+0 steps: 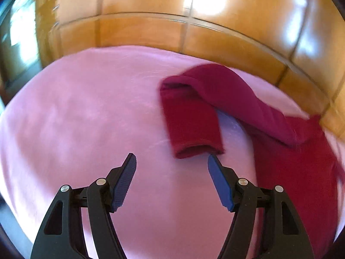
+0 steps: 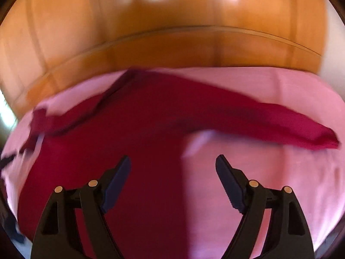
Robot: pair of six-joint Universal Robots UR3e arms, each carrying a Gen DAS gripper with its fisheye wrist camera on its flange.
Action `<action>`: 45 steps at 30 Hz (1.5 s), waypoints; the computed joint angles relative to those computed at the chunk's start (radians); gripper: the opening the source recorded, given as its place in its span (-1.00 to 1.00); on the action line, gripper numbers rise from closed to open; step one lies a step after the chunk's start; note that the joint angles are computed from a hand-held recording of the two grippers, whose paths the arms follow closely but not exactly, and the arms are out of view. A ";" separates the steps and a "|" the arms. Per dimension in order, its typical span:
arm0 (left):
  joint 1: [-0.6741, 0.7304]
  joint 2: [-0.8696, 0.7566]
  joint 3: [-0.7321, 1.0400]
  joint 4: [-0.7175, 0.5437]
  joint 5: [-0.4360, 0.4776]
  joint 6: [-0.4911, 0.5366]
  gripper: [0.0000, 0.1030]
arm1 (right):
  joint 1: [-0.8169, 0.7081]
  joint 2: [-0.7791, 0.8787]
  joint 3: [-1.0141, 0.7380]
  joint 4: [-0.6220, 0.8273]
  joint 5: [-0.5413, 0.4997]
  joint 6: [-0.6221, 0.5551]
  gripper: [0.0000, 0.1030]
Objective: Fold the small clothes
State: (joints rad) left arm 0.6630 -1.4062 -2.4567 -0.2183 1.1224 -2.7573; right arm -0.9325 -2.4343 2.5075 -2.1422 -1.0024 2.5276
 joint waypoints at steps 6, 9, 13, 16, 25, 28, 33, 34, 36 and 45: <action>-0.218 -0.325 0.175 0.183 0.177 -0.043 -0.07 | 0.418 0.374 0.028 -0.461 -0.152 0.323 0.56; -0.198 -0.387 0.290 0.055 0.125 -0.083 -0.83 | 0.496 0.466 0.007 -0.549 -0.180 0.363 0.55; -0.100 -0.265 0.256 -0.025 0.002 -0.045 -0.84 | 0.578 0.611 -0.061 -0.637 -0.214 0.382 0.44; 0.080 -0.025 0.203 -0.273 -0.185 0.103 -0.84 | 0.666 0.829 -0.192 -0.726 -0.254 0.410 0.31; 0.652 0.405 0.527 -1.595 -0.522 0.747 -0.84 | 0.900 1.291 -0.743 -0.638 -0.418 0.422 0.16; 0.780 0.404 0.672 -1.949 -0.547 1.002 -0.84 | 0.947 1.406 -0.959 -0.574 -0.456 0.446 0.11; 0.755 0.577 0.491 -1.509 -0.522 0.847 -0.84 | 0.996 1.625 -1.416 -0.463 -0.540 0.578 0.12; 0.697 0.566 0.421 -1.300 -0.482 0.775 -0.83 | 1.006 1.674 -1.521 -0.417 -0.562 0.600 0.15; 0.512 0.418 0.333 -0.881 -0.295 0.615 -0.82 | 1.009 1.729 -1.650 -0.377 -0.581 0.634 0.18; 0.491 0.001 0.298 -0.415 0.062 0.160 -0.82 | 0.984 1.381 -0.941 -0.693 -0.454 0.494 0.53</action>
